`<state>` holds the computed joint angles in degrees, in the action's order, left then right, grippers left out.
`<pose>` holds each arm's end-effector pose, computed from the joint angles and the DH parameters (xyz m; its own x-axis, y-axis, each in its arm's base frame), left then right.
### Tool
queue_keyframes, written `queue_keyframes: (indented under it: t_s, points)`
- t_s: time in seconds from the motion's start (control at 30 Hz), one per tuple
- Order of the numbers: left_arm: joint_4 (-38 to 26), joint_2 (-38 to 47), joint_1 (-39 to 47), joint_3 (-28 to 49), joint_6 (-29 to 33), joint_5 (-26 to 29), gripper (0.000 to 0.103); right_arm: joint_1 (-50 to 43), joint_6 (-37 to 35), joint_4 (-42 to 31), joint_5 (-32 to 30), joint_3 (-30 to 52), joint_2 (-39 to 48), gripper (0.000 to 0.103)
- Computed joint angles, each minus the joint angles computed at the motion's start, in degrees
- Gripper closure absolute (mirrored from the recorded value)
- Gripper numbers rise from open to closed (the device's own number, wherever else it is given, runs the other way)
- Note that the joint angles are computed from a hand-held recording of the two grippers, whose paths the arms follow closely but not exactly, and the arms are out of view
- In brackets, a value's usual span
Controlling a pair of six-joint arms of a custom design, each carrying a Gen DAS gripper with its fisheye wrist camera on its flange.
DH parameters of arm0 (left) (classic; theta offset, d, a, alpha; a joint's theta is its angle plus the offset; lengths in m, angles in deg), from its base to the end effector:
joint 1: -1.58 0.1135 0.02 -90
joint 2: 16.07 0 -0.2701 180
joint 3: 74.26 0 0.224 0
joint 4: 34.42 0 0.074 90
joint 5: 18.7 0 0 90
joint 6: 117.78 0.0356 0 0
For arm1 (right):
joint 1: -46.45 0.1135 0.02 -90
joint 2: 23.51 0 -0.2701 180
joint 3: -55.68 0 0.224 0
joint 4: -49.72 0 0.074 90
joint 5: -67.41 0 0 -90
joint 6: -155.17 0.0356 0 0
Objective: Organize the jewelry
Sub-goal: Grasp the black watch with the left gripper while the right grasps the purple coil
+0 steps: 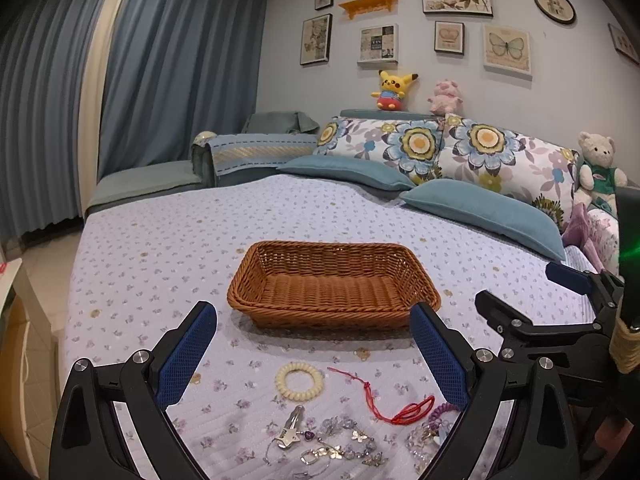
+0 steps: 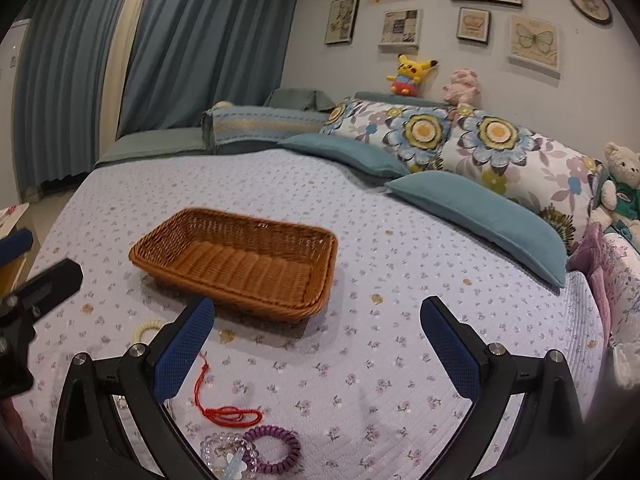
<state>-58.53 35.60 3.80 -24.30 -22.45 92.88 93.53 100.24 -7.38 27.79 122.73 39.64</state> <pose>0.1732 -0.0064 0.2720 -0.4060 0.0707 -0.9112 0.3340 0.9395 -0.0759 0.1423 0.1127 0.2923 -0.5341 -0.0363 -0.8447 0.1883 0.9689 -0.1606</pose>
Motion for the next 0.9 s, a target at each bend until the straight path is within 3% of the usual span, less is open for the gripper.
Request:
queue_keyframes:
  t_s: [0.07,0.17,0.3,0.43,0.53,0.6,0.67,0.73,0.9]
  points:
    - [-2.1,0.6,1.4,1.3,0.8,1.0,0.006,-1.8,-2.0,1.7,-3.6,-1.5,-1.1,0.0]
    - [-8.1,3.4,7.3,4.5,3.3,7.1,0.006,-4.9,-4.3,4.4,-10.0,-3.9,-3.3,0.0]
    - [-17.1,6.5,16.7,6.5,12.2,14.2,0.006,-9.2,-8.1,7.4,-19.6,-7.0,-5.3,0.0]
    - [-25.5,7.6,24.3,5.8,23.6,18.2,0.006,-12.5,-11.7,8.5,-28.3,-10.0,-6.3,0.013]
    - [-34.0,12.8,29.2,7.2,33.4,21.2,0.007,-11.1,-12.8,6.9,-28.4,-11.1,-7.5,0.016]
    - [-37.8,16.1,30.1,7.9,37.1,21.7,0.018,-10.5,-12.1,4.3,-27.6,-10.8,-8.3,0.018]
    - [-39.3,18.0,29.4,7.5,38.8,20.4,0.031,-13.0,-11.9,0.9,-29.9,-10.1,-9.1,0.027]
    - [-39.5,18.7,27.8,6.5,38.9,19.3,0.031,-17.9,-12.8,-0.8,-34.4,-10.8,-10.9,0.037]
    - [-37.6,17.7,24.5,3.0,37.3,17.8,0.032,-27.9,-13.7,0.6,-42.6,-16.9,-14.0,0.049]
